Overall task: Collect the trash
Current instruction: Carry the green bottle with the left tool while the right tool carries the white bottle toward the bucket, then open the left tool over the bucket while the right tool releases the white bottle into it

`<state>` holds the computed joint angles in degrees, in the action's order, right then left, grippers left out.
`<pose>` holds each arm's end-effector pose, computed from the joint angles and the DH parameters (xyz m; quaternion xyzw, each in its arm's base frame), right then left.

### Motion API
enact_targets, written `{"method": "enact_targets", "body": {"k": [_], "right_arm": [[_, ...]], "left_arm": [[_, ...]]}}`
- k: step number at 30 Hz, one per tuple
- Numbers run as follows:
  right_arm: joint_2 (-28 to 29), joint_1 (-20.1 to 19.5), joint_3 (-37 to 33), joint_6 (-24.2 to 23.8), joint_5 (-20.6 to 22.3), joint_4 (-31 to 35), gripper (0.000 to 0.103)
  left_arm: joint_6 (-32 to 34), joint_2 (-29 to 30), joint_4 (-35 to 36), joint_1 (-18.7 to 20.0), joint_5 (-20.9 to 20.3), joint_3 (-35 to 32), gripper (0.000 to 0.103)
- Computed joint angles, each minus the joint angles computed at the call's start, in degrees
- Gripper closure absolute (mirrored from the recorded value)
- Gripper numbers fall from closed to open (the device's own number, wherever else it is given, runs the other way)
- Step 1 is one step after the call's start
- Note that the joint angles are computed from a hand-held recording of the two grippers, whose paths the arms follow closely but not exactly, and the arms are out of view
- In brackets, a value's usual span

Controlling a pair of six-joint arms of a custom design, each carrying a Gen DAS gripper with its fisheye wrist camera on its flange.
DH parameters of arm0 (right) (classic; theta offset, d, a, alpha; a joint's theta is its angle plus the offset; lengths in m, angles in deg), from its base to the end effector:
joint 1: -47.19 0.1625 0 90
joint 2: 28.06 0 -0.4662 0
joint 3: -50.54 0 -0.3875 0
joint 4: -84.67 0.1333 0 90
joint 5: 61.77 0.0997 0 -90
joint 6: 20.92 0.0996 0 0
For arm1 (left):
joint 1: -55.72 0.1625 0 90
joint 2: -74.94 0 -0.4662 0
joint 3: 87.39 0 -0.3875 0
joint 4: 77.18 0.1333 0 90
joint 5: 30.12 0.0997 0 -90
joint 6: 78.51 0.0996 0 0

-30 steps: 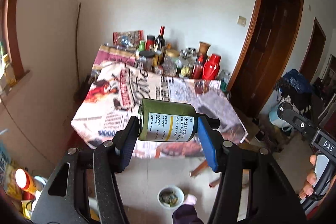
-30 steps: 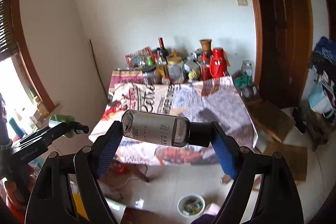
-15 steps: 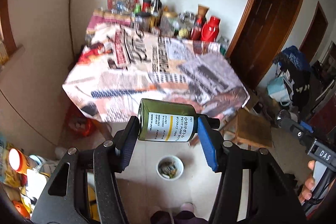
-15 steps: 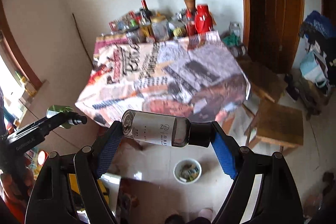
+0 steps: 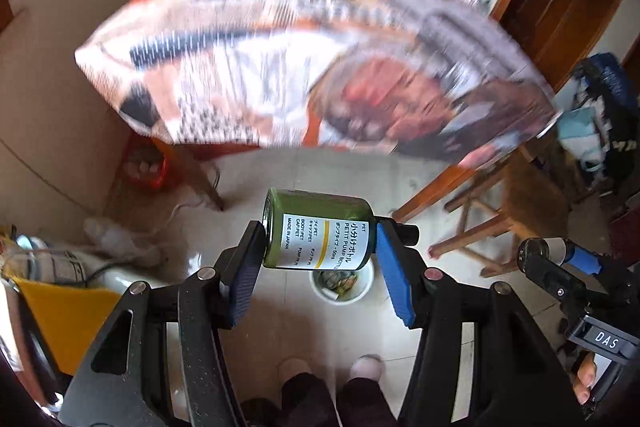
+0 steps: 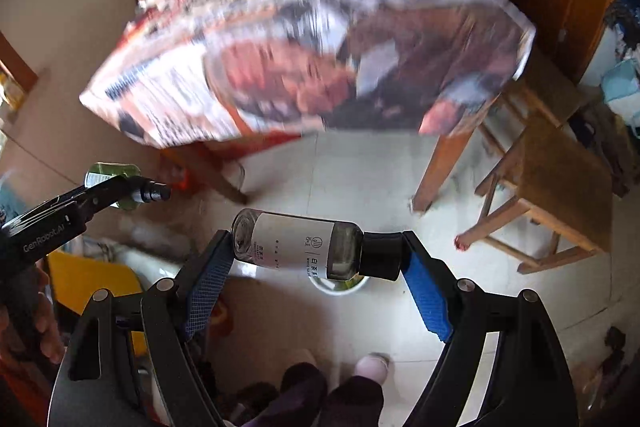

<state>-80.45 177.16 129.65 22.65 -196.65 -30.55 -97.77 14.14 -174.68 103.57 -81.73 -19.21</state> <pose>0.5162 -0.5178 0.2844 -0.0240 -0.9239 0.2452 0.2927 -0.3328 -0.6585 0.4418 0.1871 0.9257 -0.1687 0.2822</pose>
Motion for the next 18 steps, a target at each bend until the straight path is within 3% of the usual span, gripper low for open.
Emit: {"method": "enact_targets", "body": {"k": [11,14,18], "right_arm": [[1.1,-8.4,12.6,-13.9,7.8,-20.5,0.022],[1.2,-10.6,14.1,-14.8,11.7,-22.6,0.022],[1.3,-11.9,15.1,-13.2,12.1,-22.5,0.022]], "left_arm": [[-3.0,1.4,-9.0,6.6,-0.2,12.7,0.047],[-2.7,2.6,-10.8,8.0,-0.6,14.3,0.047],[-2.5,4.4,-11.3,9.3,-2.6,14.9,0.047]]}}
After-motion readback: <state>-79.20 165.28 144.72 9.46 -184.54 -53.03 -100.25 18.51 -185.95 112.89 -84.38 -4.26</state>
